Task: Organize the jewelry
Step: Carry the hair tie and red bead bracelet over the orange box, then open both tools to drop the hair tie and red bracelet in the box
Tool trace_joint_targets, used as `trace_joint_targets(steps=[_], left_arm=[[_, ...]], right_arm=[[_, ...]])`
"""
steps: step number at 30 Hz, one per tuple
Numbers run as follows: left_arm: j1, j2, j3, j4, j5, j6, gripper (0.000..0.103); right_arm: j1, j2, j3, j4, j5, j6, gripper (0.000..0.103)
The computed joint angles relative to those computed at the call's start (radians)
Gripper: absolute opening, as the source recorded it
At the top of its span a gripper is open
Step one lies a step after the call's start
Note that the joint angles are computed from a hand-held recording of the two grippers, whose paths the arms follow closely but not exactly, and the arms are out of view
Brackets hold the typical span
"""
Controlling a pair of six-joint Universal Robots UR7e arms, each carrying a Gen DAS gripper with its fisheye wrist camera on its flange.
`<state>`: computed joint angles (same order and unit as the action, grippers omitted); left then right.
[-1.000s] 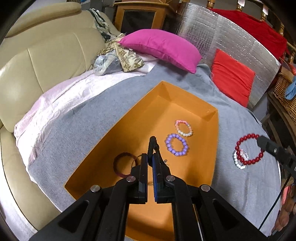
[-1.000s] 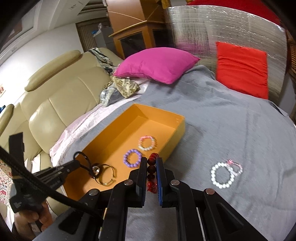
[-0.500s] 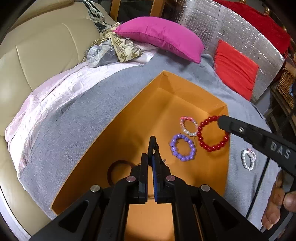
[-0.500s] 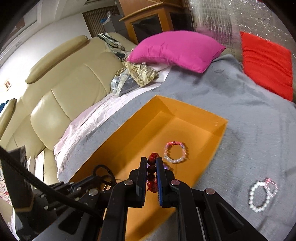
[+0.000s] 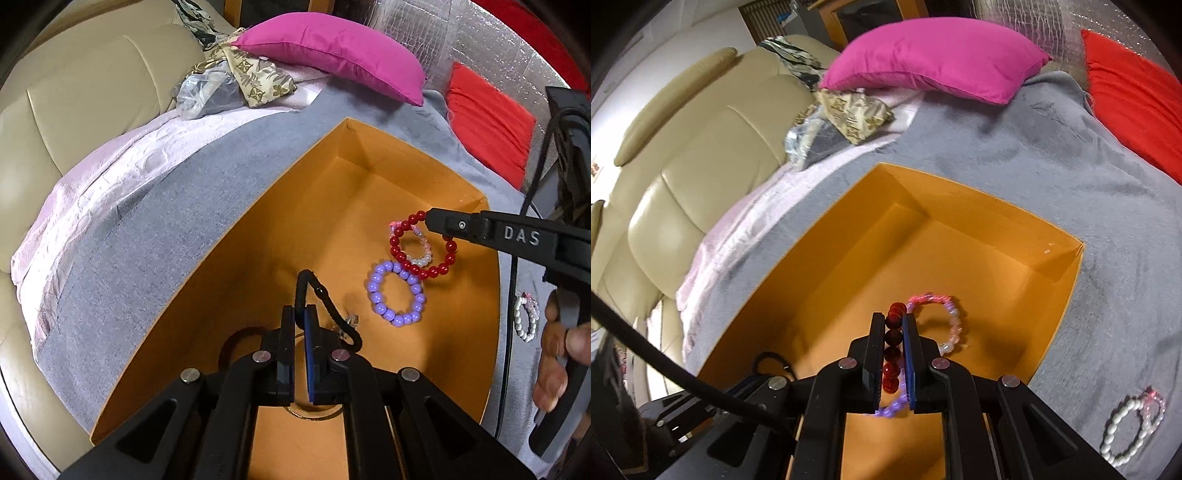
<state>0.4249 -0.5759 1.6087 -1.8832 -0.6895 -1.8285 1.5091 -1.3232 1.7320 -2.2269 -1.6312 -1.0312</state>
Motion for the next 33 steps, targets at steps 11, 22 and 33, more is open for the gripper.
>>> trace_joint_targets(steps=[11,22,33], left_arm=[[0.002,-0.003,0.002,0.012,0.002,-0.009,0.005],[0.004,-0.005,-0.006,0.039,0.000,-0.029,0.005],[0.005,-0.012,-0.025,0.145,-0.014,-0.121,0.041]], right_arm=[[0.015,0.040,-0.007,-0.067,-0.064,0.003,0.010],[0.025,0.056,-0.009,-0.090,-0.104,0.011,0.010],[0.026,0.047,-0.015,-0.115,-0.092,0.018,0.037]])
